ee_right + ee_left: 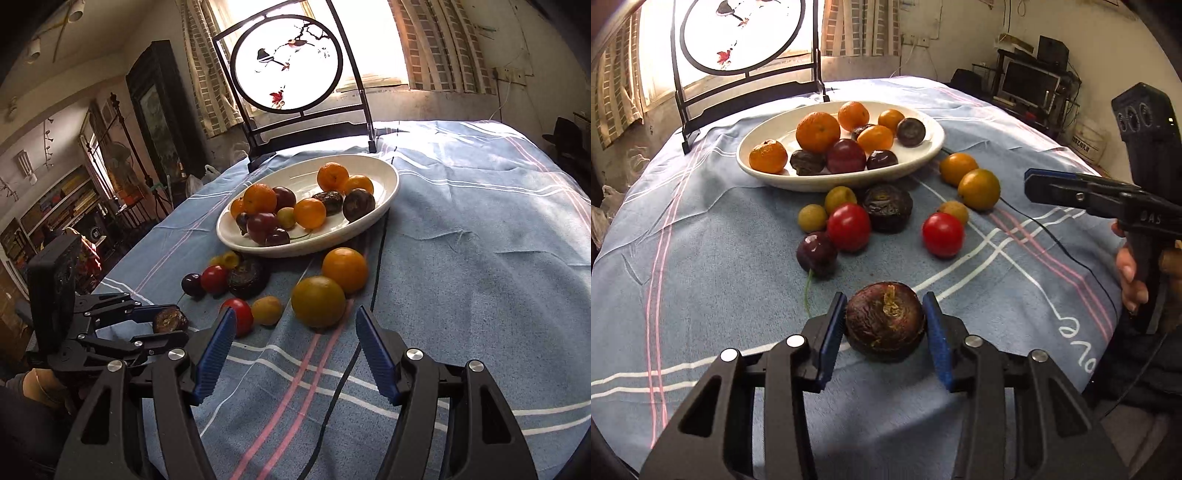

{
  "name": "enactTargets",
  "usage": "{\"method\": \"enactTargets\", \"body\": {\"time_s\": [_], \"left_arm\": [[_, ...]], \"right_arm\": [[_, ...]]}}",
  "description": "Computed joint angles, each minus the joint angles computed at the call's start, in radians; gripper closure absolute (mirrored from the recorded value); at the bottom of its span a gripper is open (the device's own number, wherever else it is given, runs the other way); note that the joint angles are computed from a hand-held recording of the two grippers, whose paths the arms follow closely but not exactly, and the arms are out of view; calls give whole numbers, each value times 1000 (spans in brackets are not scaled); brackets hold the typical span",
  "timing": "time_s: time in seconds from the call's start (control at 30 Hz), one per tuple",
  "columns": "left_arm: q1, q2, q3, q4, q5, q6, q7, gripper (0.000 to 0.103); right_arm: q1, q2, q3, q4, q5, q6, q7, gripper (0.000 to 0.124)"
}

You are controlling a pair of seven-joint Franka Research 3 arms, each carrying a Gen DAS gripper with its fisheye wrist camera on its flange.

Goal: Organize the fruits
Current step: 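Grasp a brown passion fruit with the left tool while the right tool grasps a yellow-green fruit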

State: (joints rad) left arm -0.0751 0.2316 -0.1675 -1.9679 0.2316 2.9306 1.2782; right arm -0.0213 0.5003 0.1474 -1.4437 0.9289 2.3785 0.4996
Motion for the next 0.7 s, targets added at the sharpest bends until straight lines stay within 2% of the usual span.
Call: {"method": "enactTargets", "body": {"time_s": [0.17, 0.3, 0.43, 0.5, 0.6, 0.7], "left_arm": [[-14, -88, 11, -96, 41, 97, -41, 62], [-17, -111, 19, -114, 64, 106, -65, 62], [0, -104, 2, -112, 22, 108, -33, 62], [4, -104, -4, -116, 7, 114, -20, 62], [10, -105, -10, -120, -15, 121, -2, 62], [16, -104, -11, -123, -32, 128, 7, 62]], "right_arm": [[19, -8, -9, -12, -31, 22, 4, 56], [75, 12, -47, 17, -169, 50, 115, 56], [113, 54, -59, 77, -292, 77, 194, 57], [125, 90, -65, 130, -344, 65, 249, 62], [129, 153, -67, 234, -407, -12, 330, 83], [103, 173, -41, 266, -402, -50, 346, 83]]}}
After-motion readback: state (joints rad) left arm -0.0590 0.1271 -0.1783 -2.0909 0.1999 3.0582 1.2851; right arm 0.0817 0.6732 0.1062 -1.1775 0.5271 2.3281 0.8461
